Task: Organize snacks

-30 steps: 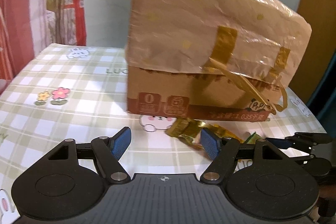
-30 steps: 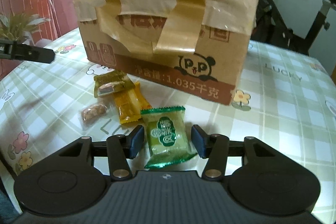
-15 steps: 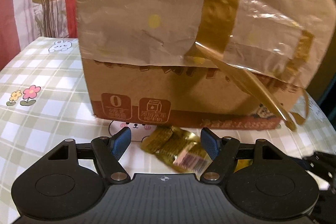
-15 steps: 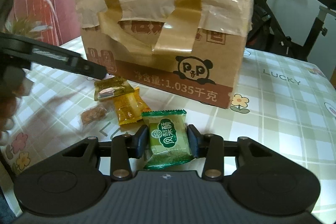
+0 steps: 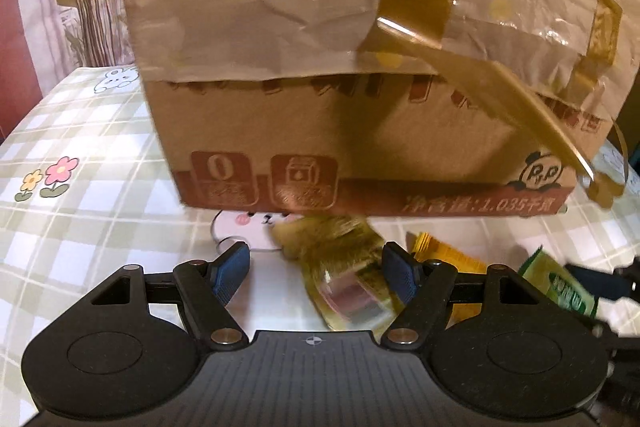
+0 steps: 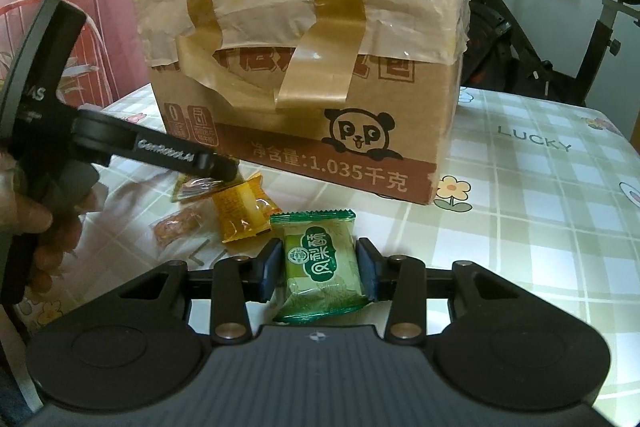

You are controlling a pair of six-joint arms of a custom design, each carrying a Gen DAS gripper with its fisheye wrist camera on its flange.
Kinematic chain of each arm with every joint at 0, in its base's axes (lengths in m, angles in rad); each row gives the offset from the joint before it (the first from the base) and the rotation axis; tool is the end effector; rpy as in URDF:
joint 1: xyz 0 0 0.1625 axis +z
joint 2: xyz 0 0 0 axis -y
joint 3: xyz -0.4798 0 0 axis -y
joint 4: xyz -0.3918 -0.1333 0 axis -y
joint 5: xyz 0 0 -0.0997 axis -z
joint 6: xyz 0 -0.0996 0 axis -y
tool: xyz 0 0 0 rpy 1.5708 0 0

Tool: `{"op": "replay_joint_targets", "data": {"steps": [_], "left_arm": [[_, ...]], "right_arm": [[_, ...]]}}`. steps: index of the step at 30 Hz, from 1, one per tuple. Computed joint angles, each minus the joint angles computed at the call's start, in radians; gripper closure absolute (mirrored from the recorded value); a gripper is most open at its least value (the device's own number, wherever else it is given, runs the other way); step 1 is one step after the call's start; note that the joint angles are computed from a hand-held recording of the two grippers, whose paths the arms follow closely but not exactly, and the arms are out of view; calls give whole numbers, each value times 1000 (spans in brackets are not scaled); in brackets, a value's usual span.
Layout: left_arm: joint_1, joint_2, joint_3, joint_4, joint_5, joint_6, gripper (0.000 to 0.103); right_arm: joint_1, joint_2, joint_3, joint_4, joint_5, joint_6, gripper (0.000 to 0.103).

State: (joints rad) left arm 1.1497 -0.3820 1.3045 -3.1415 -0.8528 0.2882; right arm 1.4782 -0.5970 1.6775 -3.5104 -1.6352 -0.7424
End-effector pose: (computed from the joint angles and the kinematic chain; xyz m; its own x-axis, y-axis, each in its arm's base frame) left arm -0.1482 -0.8174 0.0294 -0.7220 0.1544 -0.6744 0.5539 0.7131 -0.4298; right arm 0.0596 -0.7303 0.0972 -0.7697 -0.3359 0.5429 -0.6242 0.5744 -0.5296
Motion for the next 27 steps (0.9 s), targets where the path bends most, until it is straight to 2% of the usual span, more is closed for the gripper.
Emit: {"op": "replay_joint_targets", "data": {"steps": [9, 19, 23, 27], "left_arm": [[16, -56, 89, -43, -1, 58, 26], [32, -95, 145, -98, 14, 73, 26], [37, -111, 159, -107, 28, 50, 26], [48, -132, 164, -89, 20, -21, 27]], "right_arm": [[3, 2, 2, -6, -7, 3, 60], [6, 5, 0, -14, -21, -7, 60], [6, 7, 1, -18, -22, -7, 60], [6, 7, 1, -19, -23, -10, 60]]}}
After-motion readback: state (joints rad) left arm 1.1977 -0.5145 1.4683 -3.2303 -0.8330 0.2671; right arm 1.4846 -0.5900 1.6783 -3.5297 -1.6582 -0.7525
